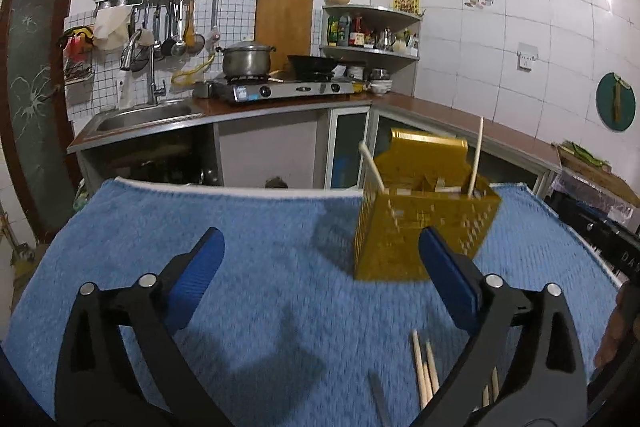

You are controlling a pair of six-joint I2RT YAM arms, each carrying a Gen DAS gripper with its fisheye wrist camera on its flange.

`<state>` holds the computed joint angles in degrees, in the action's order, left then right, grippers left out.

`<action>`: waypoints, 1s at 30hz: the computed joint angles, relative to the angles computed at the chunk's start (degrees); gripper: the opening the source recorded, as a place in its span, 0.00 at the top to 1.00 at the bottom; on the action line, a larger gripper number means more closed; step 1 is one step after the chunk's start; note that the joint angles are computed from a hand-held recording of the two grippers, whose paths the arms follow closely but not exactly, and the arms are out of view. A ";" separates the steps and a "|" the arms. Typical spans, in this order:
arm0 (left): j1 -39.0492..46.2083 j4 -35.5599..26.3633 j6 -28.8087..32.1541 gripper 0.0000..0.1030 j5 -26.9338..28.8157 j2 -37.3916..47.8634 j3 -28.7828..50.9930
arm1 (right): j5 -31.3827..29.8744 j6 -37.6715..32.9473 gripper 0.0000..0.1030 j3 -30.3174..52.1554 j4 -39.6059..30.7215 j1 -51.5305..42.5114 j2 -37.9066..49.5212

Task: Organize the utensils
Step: 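Open the left tool over the caddy while the right tool releases its chopstick, then grasp the dark spoon handle with the left tool while the right tool grasps the fork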

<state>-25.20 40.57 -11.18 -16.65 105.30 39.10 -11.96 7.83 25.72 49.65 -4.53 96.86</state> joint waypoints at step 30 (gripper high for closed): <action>-7.46 -10.45 -9.26 0.10 2.64 12.91 1.69 | 9.44 0.02 0.45 -9.25 -3.74 1.10 14.10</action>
<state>-32.65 30.13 -20.43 -14.01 118.21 40.79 -2.51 7.85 16.47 45.91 -3.43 110.96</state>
